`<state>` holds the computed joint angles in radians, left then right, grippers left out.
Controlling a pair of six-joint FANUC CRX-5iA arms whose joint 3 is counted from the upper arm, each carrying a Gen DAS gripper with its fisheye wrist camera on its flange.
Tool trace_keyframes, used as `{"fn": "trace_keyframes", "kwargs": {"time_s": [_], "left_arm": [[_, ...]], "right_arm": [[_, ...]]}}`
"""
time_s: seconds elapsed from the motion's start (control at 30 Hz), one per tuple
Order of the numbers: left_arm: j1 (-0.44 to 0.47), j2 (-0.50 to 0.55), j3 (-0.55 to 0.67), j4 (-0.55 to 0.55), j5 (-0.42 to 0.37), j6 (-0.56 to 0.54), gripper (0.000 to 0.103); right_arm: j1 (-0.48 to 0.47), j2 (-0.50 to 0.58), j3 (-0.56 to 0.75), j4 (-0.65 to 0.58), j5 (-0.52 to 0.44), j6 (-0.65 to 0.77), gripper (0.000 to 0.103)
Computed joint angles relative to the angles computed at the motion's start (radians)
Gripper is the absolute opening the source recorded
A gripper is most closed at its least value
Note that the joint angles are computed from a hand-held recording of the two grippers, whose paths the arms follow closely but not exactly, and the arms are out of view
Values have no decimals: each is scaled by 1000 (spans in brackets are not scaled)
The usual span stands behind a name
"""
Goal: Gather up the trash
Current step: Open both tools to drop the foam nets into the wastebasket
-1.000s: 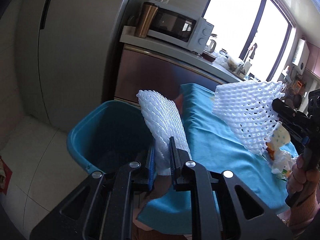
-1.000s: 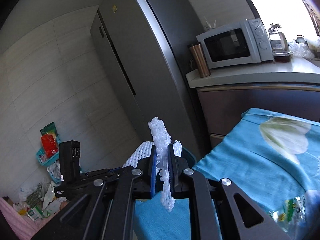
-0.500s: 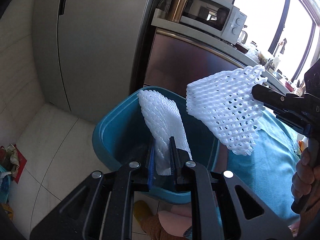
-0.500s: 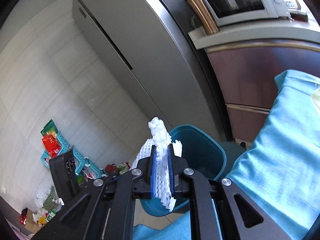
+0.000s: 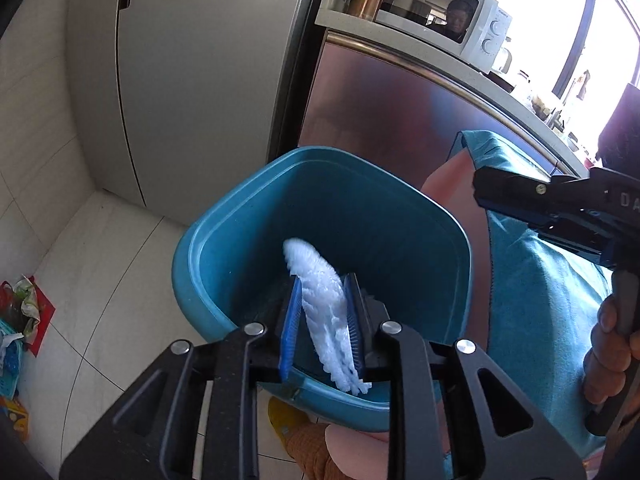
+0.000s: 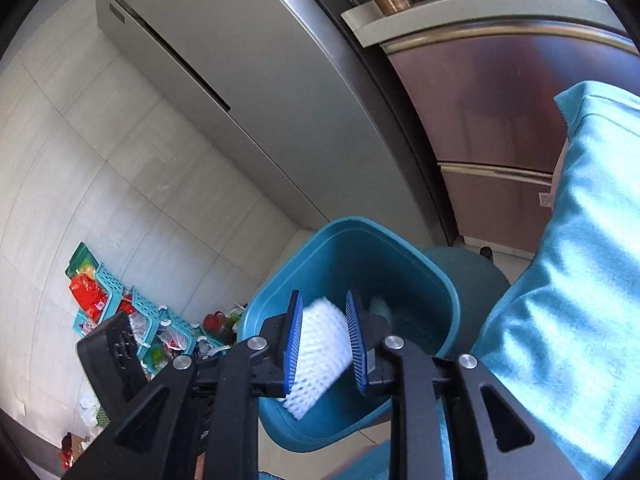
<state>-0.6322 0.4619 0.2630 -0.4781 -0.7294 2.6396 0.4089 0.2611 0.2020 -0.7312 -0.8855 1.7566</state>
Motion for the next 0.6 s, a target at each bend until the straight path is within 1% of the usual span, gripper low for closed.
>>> {"fn": "trace_keyframes", "kwargs": {"time_s": [0.03, 0.1, 0.23, 0.3, 0.4, 0.47, 0.6], "left_arm": [[0, 2, 0, 1, 3, 0, 21], [-3, 6, 4, -7, 7, 6, 28], [-10, 6, 3, -20, 14, 26, 30], [-16, -3, -4, -28, 25, 35, 32], [-32, -8, 4, -44, 33, 43, 36], [-49, -16, 8, -65, 42, 45, 40], [-93, -20, 36, -93, 66, 12, 46]], "right_arm": [[-3, -8, -9, -2, 4, 5, 25], [-14, -28, -30, -11, 8, 13, 25], [-28, -67, -65, -17, 24, 45, 28], [-33, -99, -93, -14, 37, 69, 32], [-39, -159, -142, -2, 53, 106, 34], [-39, -209, -186, 5, 79, 130, 38], [-60, -313, -273, 11, 108, 172, 42]]}}
